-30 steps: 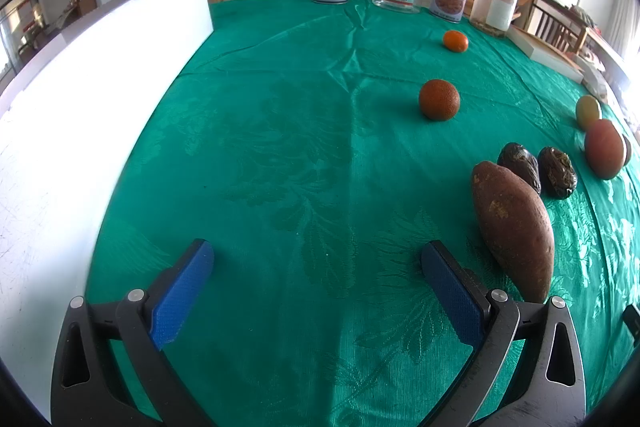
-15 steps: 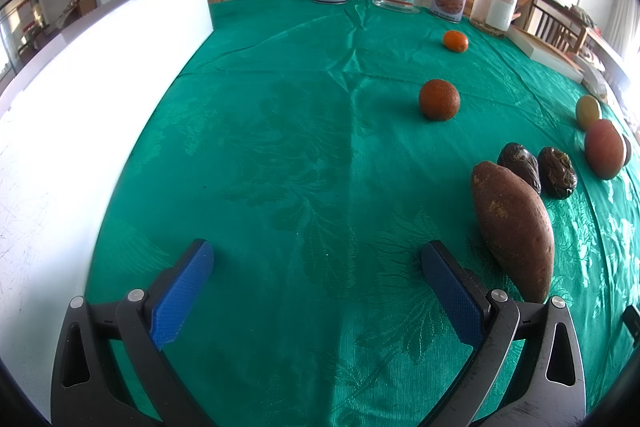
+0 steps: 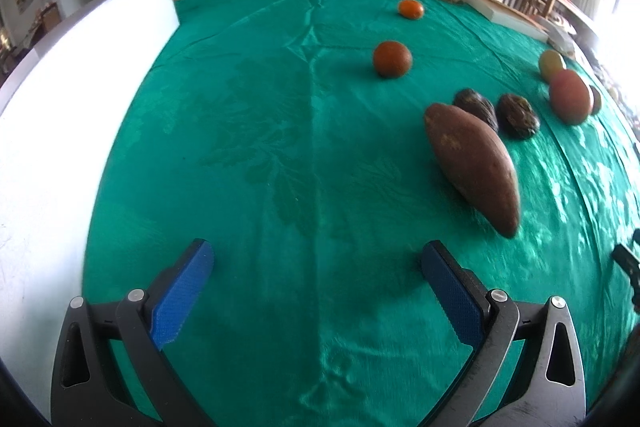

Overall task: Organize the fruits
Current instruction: 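Grasp the sweet potato with the left gripper while the right gripper grasps a pear, then carry the sweet potato and pear into the box and release both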

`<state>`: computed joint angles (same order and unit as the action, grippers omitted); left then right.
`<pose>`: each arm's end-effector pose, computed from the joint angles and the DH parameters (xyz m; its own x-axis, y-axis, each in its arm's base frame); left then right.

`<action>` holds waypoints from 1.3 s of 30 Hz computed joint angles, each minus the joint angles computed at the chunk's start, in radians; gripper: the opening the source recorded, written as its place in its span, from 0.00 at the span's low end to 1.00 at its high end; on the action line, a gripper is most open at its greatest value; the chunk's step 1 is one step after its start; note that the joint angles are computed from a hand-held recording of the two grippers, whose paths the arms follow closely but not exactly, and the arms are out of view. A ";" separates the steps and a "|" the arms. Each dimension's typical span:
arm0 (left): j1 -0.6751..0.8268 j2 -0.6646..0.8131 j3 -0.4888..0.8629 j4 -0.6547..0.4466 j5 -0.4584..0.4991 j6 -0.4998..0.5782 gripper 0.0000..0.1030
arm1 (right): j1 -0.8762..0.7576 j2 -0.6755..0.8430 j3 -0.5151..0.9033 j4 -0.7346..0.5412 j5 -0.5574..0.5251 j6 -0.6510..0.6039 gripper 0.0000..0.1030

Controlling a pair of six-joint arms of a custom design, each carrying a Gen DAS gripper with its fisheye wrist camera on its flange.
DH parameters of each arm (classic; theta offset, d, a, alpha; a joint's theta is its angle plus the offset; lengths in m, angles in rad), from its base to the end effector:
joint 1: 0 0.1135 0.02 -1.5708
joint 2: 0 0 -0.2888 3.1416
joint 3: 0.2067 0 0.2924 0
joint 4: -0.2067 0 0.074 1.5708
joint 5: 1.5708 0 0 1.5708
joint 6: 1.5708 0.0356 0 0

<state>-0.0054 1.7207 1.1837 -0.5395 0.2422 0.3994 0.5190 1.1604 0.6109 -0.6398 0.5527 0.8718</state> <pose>0.3912 -0.0107 0.2087 -0.7647 0.3817 -0.5192 0.4520 0.8920 -0.0100 0.1994 0.0924 0.1832 -0.7118 0.3437 -0.6125 0.4545 0.8903 -0.0285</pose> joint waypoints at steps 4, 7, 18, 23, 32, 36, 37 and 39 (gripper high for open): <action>-0.006 0.001 0.066 -0.190 0.073 0.029 0.98 | 0.000 -0.001 0.000 -0.001 0.000 0.000 1.00; -0.023 -0.011 0.094 -0.255 0.159 -0.004 0.98 | 0.000 -0.001 0.000 -0.001 -0.001 0.000 1.00; -0.108 0.202 0.510 -0.613 0.096 -0.102 0.98 | -0.828 0.146 0.412 -0.156 -0.699 -0.546 0.99; -0.146 0.299 0.635 -0.671 0.051 -0.210 0.98 | -0.846 0.525 0.792 -0.332 -0.691 -0.664 0.90; -0.165 0.331 0.653 -0.658 0.052 -0.287 0.98 | -0.798 0.725 0.892 -0.351 -0.684 -0.600 0.68; -0.201 0.312 0.606 -0.587 -0.035 -0.300 0.95 | -0.785 0.725 0.877 -0.347 -0.644 -0.592 0.47; -0.207 0.299 0.579 -0.559 -0.058 -0.303 0.81 | -0.790 0.719 0.871 -0.345 -0.656 -0.590 0.46; -0.197 0.296 0.552 -0.542 -0.035 -0.300 0.48 | -0.797 0.693 0.841 -0.333 -0.659 -0.598 0.46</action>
<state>-0.2026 2.0166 1.7352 -1.0810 0.2068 0.0999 -0.2781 1.8532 1.4520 -0.9727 -0.1064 0.2742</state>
